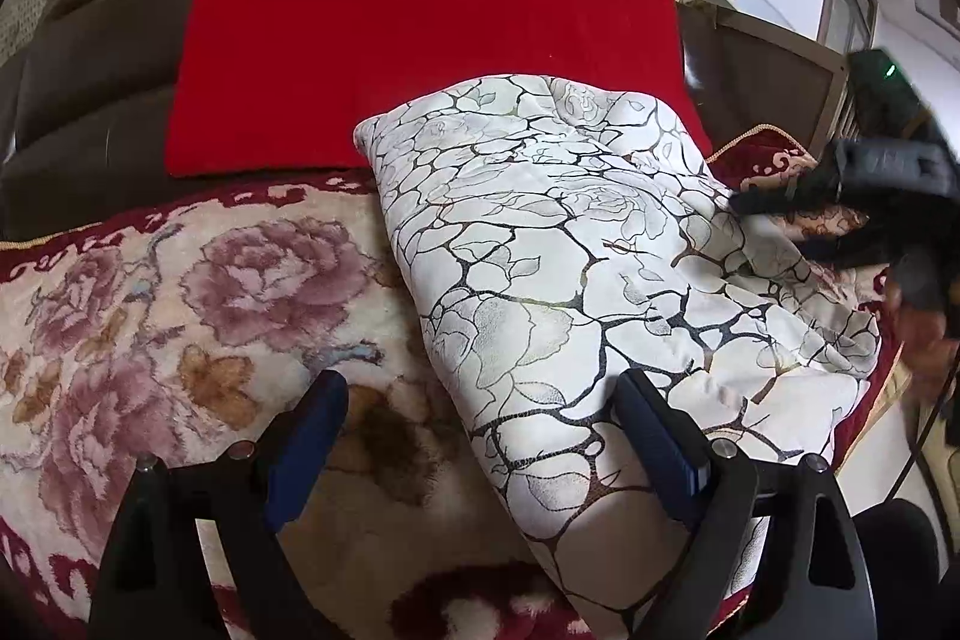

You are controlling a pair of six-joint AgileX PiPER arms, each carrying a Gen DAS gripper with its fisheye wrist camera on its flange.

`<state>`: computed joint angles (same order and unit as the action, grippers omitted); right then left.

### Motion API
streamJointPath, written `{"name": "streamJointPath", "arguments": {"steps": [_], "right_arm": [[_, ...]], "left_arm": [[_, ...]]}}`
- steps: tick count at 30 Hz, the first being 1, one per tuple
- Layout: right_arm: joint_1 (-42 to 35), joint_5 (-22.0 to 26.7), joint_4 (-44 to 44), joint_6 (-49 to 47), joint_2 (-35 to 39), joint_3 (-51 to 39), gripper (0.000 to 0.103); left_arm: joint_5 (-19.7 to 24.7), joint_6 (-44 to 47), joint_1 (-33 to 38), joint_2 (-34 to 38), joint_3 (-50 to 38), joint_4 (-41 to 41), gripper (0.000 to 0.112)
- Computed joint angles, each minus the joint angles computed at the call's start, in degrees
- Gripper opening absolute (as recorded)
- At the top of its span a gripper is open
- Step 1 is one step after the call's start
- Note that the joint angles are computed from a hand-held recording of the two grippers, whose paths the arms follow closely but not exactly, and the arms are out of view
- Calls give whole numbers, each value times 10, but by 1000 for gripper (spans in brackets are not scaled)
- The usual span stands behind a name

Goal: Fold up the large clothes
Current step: 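Grasp the coat's end with the right tool and fold it onto the bundle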

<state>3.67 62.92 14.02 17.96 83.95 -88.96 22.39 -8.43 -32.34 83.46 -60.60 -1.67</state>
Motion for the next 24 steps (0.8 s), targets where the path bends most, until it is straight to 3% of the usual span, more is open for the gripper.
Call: {"name": "streamJointPath", "arguments": {"steps": [1, 3, 6, 8, 10, 11, 15, 20, 22, 23, 24], "right_arm": [[-9, -2, 10, -8, -1, -12, 67], [-5, 26, -9, -4, 19, -69, 33], [16, 52, -45, 9, 71, -155, 31], [17, 41, -41, 18, 98, -172, 31], [21, 43, -54, 39, 135, -182, 30], [27, 46, -72, 51, 149, -172, 30], [-6, 20, -18, 49, 166, -142, 30], [-20, 34, 8, 36, 130, -137, 35], [-39, 10, 51, 17, 87, -96, 55], [-47, -7, 63, 12, 62, -71, 73], [-49, -26, 64, 15, 37, -48, 75]], "left_arm": [[-1, -10, -1, -1, 0, 9, 91], [-6, -52, -8, -6, 2, 50, 91], [-43, -139, -3, -29, 21, 121, 91], [-61, -97, 15, -35, 28, 59, 91], [-39, -30, 31, -12, 12, -8, 91], [-15, 7, 33, 10, -4, -35, 91], [-8, 80, 43, 17, -8, -113, 91], [-5, 4, 30, 7, -10, -30, 91], [-2, -19, 25, 3, -11, -5, 91], [3, -12, 27, 3, -15, -12, 91], [4, -2, 30, 4, -16, -22, 91]]}}
